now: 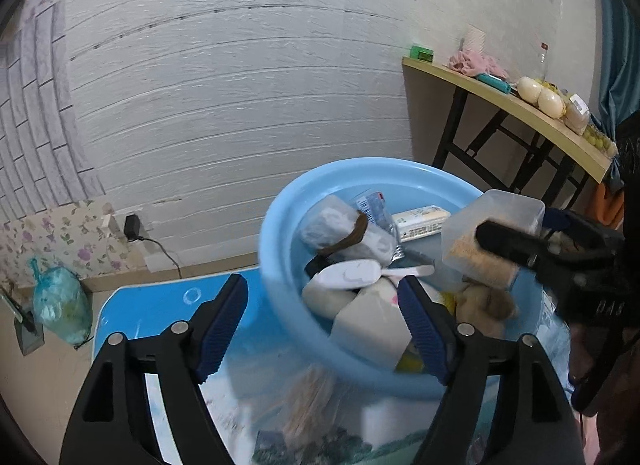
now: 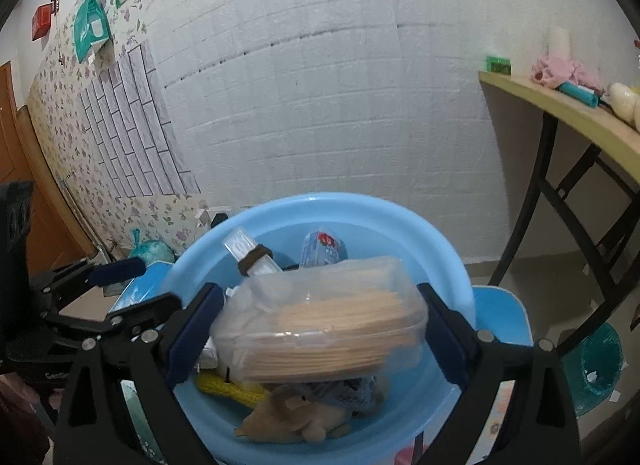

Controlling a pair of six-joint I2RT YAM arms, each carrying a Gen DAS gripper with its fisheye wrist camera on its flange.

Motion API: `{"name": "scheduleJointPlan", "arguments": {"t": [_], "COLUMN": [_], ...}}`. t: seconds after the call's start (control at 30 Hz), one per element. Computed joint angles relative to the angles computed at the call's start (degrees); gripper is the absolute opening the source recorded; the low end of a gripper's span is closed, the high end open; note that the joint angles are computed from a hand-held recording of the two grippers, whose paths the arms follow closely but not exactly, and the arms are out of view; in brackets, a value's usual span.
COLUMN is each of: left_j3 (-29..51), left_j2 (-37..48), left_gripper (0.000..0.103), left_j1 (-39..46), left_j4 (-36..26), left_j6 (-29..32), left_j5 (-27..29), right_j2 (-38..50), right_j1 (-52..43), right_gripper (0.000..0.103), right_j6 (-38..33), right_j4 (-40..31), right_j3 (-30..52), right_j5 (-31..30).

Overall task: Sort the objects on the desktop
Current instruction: 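Open the left tool to drop the floss-stick box while the right tool releases the toothpick box, then grasp the small clear bag of cotton swabs with the left tool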

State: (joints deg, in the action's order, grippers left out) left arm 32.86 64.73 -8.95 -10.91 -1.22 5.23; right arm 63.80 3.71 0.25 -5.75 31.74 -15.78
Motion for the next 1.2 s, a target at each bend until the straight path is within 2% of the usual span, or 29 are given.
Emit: {"name": "scheduleJointPlan", "arguments": {"t": [0.37,0.67,0.8,0.87,0.97,1.07,1.13,1.2], "left_j3": [-8.03,-13.33,-15.34,-15.98,-16.42,-16.47,-16.00,-15.60], "left_j2": [-8.92,-12.32,-9.14,-5.56,-1.78,1.55,4.05,5.95], "left_gripper": [0.084,0.084,0.084,0.084,0.084,0.073,0.045,0.033], "left_j1": [6.20,8.09,7.99,6.34,5.11,3.40,2.85,3.35], "left_j4": [-3.90,-5.21,-1.25,2.03,5.48,8.48,9.40,9.64], "left_j6": [0.90,1.94,1.98,1.71,1.34,1.06,1.56,2.42], "left_j5": [2.06,2.32,2.26,0.28,0.99,0.83,1.16,4.05], "right_j2": [-10.56,-19.52,-23.23,-24.46,-25.81,-26.09,-26.05,-25.87], "right_j1": [-1.11,1.81,5.19,8.35,12.46,12.77,12.78,13.12], "right_gripper": [0.097,0.097,0.097,0.097,0.097,0.097,0.097,0.097], "right_j6": [-0.07,1.06,3.13,4.48,5.72,6.32,6.69,7.02], "right_j4": [-5.92,-12.62,-14.23,-14.34,-14.74,-14.92,-14.87,-14.71], "right_j3": [-3.58,-8.28,-10.47,-11.50,-12.20,-12.34,-12.23,-12.09], "right_j5": [-1.70,-2.07,-0.78,1.54,5.05,4.85,4.85,5.18]}}
